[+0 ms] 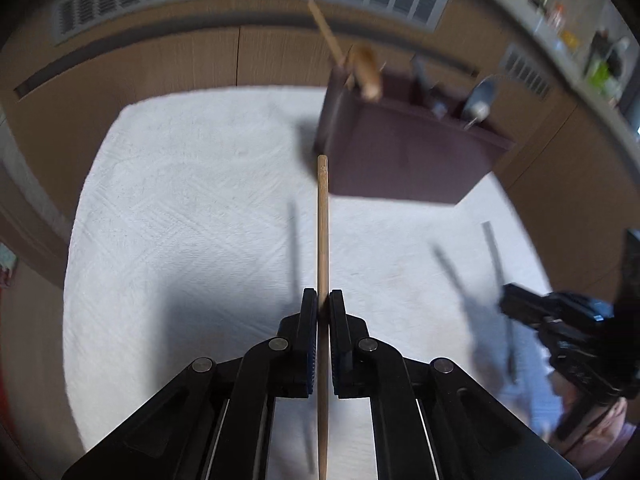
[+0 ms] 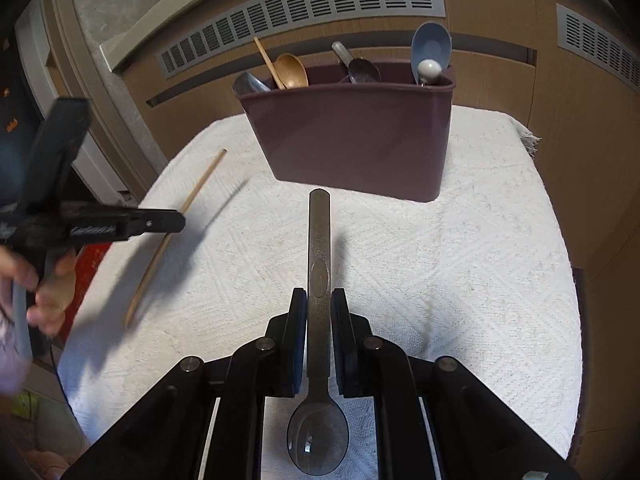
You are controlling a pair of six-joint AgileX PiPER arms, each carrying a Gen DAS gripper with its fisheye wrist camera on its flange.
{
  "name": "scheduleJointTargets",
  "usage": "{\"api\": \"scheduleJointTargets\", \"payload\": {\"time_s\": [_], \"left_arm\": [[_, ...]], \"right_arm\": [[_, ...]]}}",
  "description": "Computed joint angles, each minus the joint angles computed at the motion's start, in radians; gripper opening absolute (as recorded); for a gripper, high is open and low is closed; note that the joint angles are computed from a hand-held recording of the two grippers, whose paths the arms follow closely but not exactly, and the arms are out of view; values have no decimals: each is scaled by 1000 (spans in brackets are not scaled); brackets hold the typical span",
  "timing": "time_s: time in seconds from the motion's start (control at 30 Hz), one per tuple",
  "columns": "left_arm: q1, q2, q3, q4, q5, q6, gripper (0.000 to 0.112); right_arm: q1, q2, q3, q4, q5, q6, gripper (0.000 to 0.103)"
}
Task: Organize utensils
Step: 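Carry the chopstick and dark spoon over the holder and open both grippers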
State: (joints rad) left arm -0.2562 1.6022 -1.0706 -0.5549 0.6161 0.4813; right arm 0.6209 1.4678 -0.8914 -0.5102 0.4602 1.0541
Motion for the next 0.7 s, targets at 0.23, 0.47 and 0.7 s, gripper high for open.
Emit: {"api": "scheduleJointTargets", "payload": {"time_s": [0.23, 0.47, 0.7], "left_arm": [[39, -189, 136, -342, -54, 204, 6], [-43, -212, -152, -318, -52, 173, 6], [-112, -67, -466, -309, -157, 182, 6]], "right_arm": [[74, -80, 7, -177, 54, 208, 10], [130, -149, -227, -376, 265, 178, 10], [71, -80, -495, -548, 290, 89, 11]]}}
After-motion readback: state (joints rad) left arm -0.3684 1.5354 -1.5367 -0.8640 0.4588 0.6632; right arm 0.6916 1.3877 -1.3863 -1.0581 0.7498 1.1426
